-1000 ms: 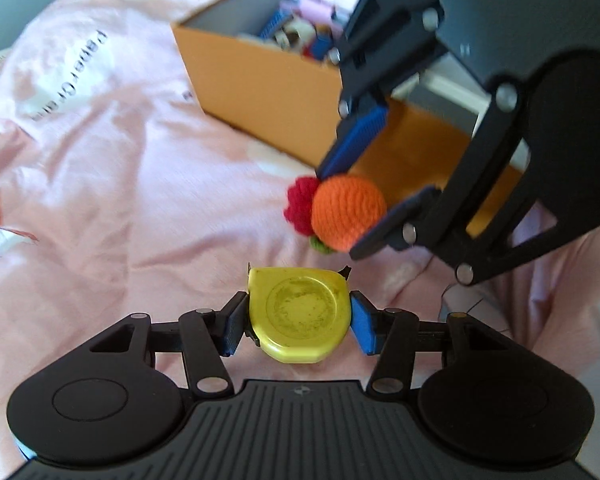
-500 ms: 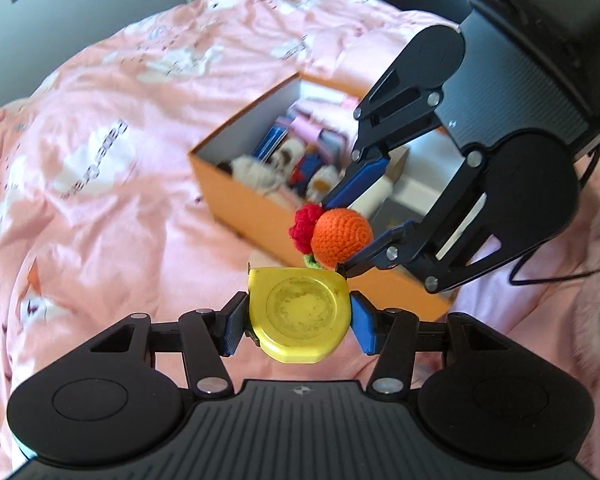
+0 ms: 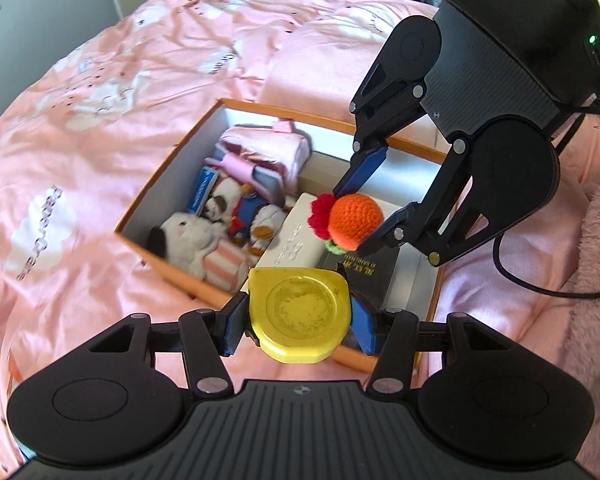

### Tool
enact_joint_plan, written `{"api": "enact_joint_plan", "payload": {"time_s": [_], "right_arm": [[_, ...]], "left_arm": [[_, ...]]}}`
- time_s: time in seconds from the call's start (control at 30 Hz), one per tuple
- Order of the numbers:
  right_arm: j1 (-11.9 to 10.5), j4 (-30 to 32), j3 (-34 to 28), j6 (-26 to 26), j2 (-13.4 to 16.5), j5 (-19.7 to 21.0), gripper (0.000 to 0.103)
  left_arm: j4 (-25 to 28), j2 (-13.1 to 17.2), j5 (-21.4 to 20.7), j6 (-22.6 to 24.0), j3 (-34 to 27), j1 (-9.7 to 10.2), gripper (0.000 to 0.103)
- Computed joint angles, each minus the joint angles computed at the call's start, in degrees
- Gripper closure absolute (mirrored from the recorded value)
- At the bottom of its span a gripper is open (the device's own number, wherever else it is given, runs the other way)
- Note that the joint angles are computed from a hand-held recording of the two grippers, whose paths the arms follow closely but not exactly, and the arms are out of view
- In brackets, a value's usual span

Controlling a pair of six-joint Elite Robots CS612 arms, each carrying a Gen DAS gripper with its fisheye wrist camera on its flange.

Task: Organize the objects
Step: 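Lift the tape measure and ball and carry them over the box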

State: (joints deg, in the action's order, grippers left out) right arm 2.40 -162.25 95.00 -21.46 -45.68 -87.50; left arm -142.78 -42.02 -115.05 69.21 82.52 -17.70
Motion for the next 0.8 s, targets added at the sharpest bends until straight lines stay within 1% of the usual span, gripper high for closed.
{"api": "enact_joint_plan", "payload": {"time_s": [0.27, 0.33, 0.5, 0.63, 0.73, 0.8], "right_arm": [[-1.64, 6.43, -0.26, -4.62, 0.31, -2.44, 0.06], [-1.98, 8.13, -0.54, -7.06, 0.47, -2.41, 0.06], [-2.25, 13.04, -2.07, -12.64, 1.36, -4.25, 0.06], [-2.62, 16.71, -3.83, -14.82, 2.49, -4.25, 0.06], [-2.74, 18.71, -4.99, -15.81, 3.54, -4.28, 0.06], [-2.92, 19.46, -5.57, -15.84, 4.17, -3.6, 0.06]], "left_arm": [[4.45, 1.18, -1.55, 2.57, -1.06, -2.11, 0.042], [5.64, 1.77, -1.91, 3.5, -1.51, -2.63, 0.042], [7.57, 3.29, -1.46, 5.32, -2.45, -3.7, 0.042], [8.99, 4.74, -2.03, 4.41, -3.76, -4.17, 0.042], [9.2, 5.1, -2.0, 4.76, -3.8, -4.31, 0.042], [9.63, 5.15, -1.69, 5.2, -3.75, -4.34, 0.042]]}}
